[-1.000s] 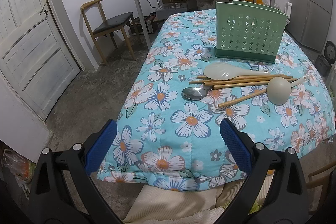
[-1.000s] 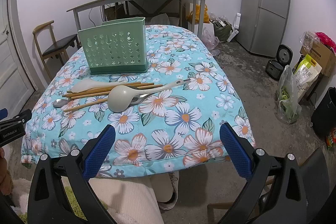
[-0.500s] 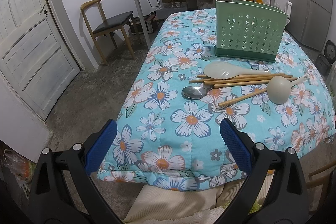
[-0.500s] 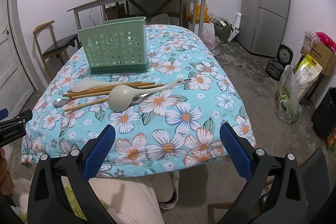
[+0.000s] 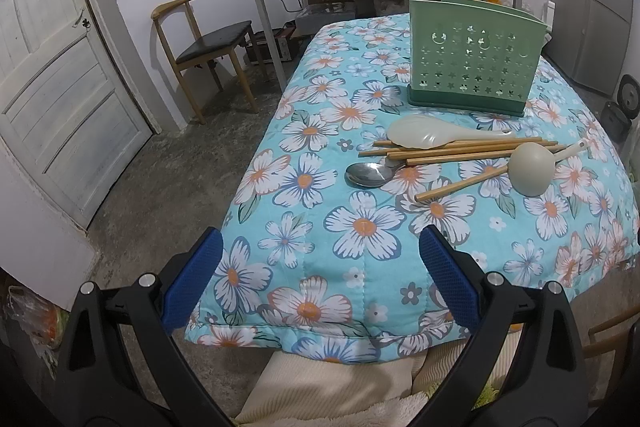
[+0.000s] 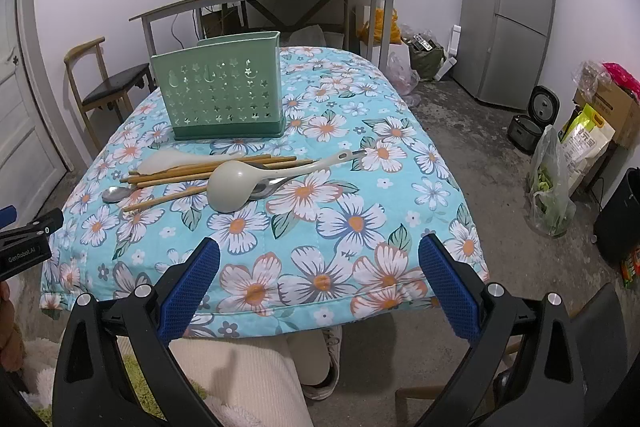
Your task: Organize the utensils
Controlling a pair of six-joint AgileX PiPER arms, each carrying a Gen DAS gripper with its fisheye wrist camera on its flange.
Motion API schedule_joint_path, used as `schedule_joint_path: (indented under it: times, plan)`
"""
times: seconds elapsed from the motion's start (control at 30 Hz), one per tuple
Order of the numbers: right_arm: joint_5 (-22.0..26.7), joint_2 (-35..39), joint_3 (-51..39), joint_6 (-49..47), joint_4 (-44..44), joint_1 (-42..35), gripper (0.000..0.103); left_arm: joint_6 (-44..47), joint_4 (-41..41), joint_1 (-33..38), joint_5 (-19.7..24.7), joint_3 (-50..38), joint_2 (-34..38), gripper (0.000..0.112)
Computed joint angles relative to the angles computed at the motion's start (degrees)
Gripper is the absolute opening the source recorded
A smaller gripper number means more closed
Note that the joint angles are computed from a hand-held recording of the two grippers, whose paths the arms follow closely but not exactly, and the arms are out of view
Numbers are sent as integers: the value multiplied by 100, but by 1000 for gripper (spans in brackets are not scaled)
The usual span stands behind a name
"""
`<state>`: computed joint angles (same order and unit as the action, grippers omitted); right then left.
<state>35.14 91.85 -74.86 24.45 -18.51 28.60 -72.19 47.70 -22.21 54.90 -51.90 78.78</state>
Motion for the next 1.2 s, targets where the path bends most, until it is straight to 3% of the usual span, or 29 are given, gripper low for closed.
schedule_joint_path:
  times: [1.2]
  plan:
    - [-60,-7,20,-6,-6,-16,97,-51,21,-118,56,-33,20,95]
